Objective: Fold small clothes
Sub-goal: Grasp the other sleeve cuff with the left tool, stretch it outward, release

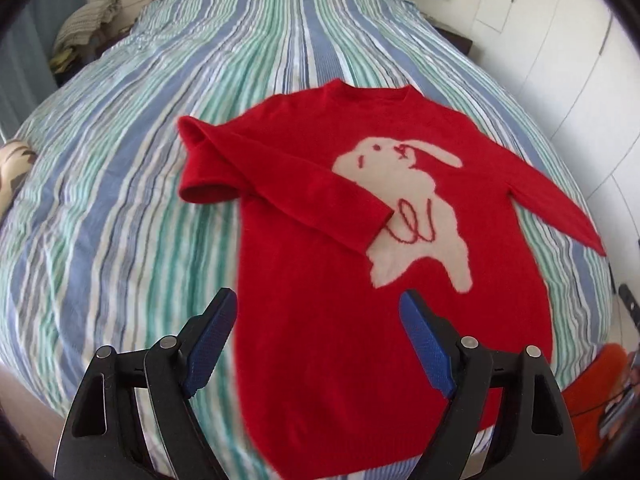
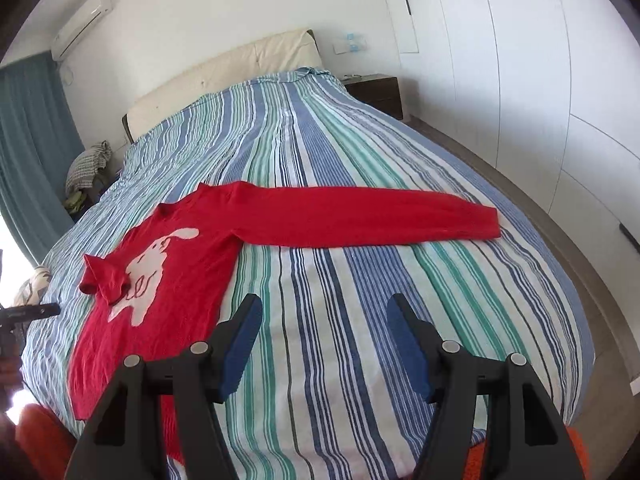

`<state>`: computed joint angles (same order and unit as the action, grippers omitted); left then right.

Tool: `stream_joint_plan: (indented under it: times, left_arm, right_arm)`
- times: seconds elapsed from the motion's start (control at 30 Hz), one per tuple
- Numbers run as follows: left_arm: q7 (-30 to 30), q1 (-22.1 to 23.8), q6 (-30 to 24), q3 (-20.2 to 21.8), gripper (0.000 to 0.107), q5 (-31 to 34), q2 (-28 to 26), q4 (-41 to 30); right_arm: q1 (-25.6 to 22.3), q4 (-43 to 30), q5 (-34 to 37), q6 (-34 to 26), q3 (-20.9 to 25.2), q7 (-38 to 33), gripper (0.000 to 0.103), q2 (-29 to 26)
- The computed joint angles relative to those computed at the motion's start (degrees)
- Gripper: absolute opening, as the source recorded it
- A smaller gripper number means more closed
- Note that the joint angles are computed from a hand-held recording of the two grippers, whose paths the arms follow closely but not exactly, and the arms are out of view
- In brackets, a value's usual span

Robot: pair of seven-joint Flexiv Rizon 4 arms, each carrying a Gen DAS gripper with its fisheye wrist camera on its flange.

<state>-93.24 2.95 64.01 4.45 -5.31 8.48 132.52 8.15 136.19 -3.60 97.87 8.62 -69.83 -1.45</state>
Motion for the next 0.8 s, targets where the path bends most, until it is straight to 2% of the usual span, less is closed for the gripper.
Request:
stream_joint_plan:
  times: [0.07,0.1,0.13,0.27,0.3,0.33,0.37,0.4,0.47,0.57,0.63,0.73,0.77,0.8]
  left_arm:
    - [0.4,-1.1,2.0,0.0,0.084,-8.7,-4.9,-0.6]
    - [-1.7,-1.1,2.6,-0.3,0.080,-10.3,-6.9,-1.1]
    - [-4.7,-0.7,2.8,-0.5,0.072,-10.0,-9.0,-2.0]
    - [-13.7,-0.7,5.4,-0.6,0.058,-8.8,-14.4,-4.4]
    - [-14.9,-0.8,6.7,-0.6,0.048,-9.1,-15.2,-4.5]
    - [-14.6,-0.7,8.2,-1.0,0.018,-10.7,-15.8,-4.1]
    - [-13.6,-0.4,8.7,-1.4,0.002,-12.4,-16.2,-3.9]
    - [-13.3,-0.2,8.5,-1.4,0.003,-13.2,-16.1,-3.8]
    - [-8.7,0.5,9.5,-1.9,0.002,-18.1,-13.4,-1.5]
    - [-2.0,1.8,7.3,1.7,0.002,-17.8,-5.1,1.7]
    - [-1.9,5.9,3.3,5.2,0.002,-9.4,1.0,2.0]
    - [-5.9,16.8,-2.5,7.1,0.005,8.3,4.9,-1.8]
    - [-8.7,20.6,-4.4,6.7,0.012,14.4,4.5,-3.9]
    - [-10.6,23.4,-5.9,7.0,0.037,18.5,3.7,-5.4]
  right_arm:
    - [-0.6,-1.3,4.8,-1.2,1.9,-4.3,0.065,-0.4]
    - [-0.5,-1.0,4.9,-0.9,1.8,-4.4,0.065,-0.1]
    - [-0.3,-0.8,4.8,-0.5,1.6,-4.3,0.065,0.0]
    - [0.3,-0.2,2.0,-0.1,0.3,-2.4,0.065,0.1]
    - [0.4,-0.1,1.5,-0.2,0.2,-2.4,0.065,0.1]
    - [0.5,0.0,0.4,-0.2,-0.1,-1.9,0.065,0.1]
    - [0.9,0.5,-2.2,0.3,-1.0,-0.1,0.065,0.0]
    - [1.1,0.9,-4.4,0.6,-1.7,1.4,0.065,0.0]
    - [0.8,0.7,-4.6,0.4,-1.3,1.4,0.065,-0.2]
    - [0.8,1.3,-6.7,1.6,-2.0,2.6,0.065,-0.4]
    - [0.7,1.5,-7.4,2.2,-2.1,3.0,0.065,-0.5]
    - [-2.7,-1.0,-0.2,0.2,3.6,-3.0,0.065,-1.4]
    - [-2.5,-1.3,0.6,-0.2,3.9,-3.7,0.065,-1.6]
    - [-2.3,-1.7,1.5,-0.7,4.0,-4.4,0.065,-1.9]
